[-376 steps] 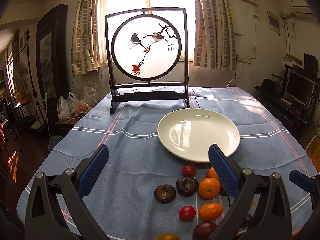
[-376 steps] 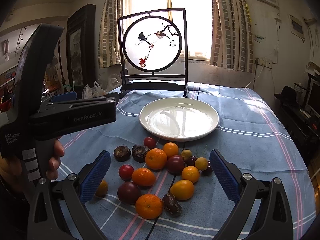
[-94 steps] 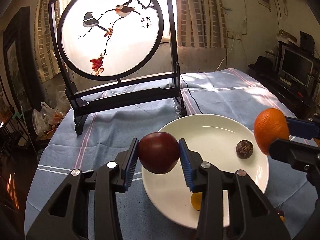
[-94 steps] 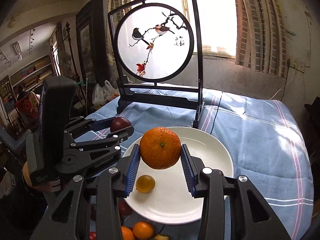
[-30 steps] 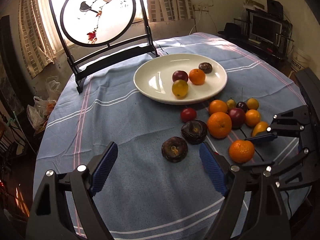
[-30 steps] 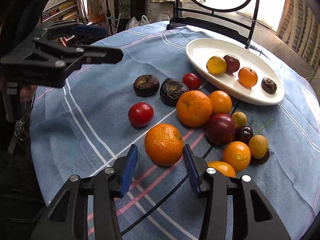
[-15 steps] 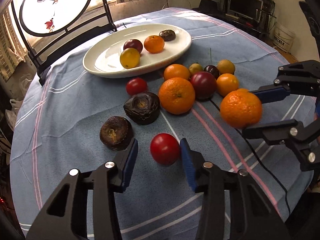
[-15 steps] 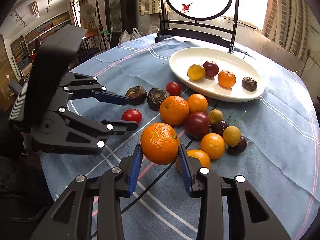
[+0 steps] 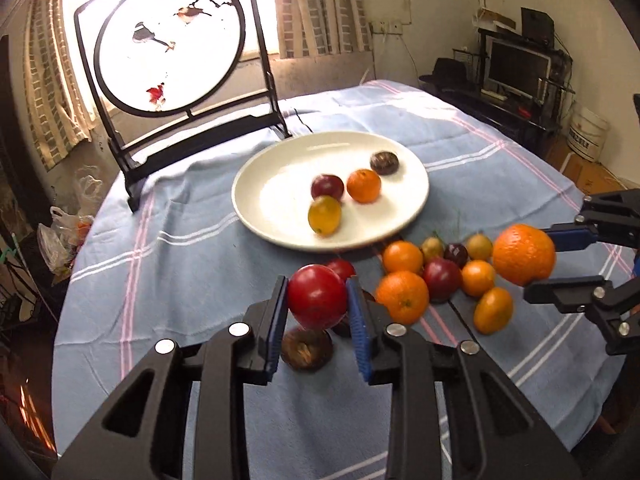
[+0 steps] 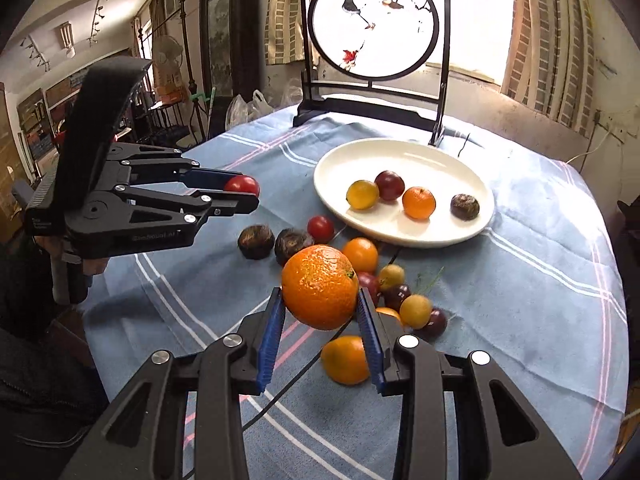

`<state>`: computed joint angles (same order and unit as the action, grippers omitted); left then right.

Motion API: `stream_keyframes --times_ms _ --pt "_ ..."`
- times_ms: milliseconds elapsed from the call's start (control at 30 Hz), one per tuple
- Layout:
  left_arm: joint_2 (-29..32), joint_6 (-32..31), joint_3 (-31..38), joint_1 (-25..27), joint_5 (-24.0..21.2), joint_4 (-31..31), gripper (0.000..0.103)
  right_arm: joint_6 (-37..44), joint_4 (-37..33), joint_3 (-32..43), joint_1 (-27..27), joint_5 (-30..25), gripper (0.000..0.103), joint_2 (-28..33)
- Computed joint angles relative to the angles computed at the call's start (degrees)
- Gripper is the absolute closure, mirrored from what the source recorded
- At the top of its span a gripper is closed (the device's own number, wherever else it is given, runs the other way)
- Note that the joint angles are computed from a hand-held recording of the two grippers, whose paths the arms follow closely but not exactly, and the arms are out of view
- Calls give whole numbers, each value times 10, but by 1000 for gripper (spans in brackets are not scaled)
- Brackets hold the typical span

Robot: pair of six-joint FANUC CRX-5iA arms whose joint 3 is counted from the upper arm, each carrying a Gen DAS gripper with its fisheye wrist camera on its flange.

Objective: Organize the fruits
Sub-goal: 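Place the tomato and orange on the plate and open both tools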

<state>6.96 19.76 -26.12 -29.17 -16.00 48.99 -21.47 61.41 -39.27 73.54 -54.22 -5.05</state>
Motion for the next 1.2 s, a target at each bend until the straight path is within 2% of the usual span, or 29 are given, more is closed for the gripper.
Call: stream_keyframes --times_ms 167,267,433,567,733,833,1200 --pt "21 44 50 -9 37 -6 75 1 40 5 -18 -54 66 -22" --pt "39 109 85 -15 65 -50 75 -2 65 5 -45 -54 66 -32" --pt "83 305 179 -8 39 -233 75 -11 100 -3 -105 -4 66 -39" --pt "125 406 248 -10 6 -331 75 -10 118 -1 -157 51 66 -30" --pt "176 466 314 -12 -29 -387 75 2 118 14 -220 115 66 1" --pt "198 482 339 -12 -43 -398 75 9 115 26 -249 149 66 26" --pt "269 561 431 -11 -131 -452 74 34 78 55 -304 197 65 94"
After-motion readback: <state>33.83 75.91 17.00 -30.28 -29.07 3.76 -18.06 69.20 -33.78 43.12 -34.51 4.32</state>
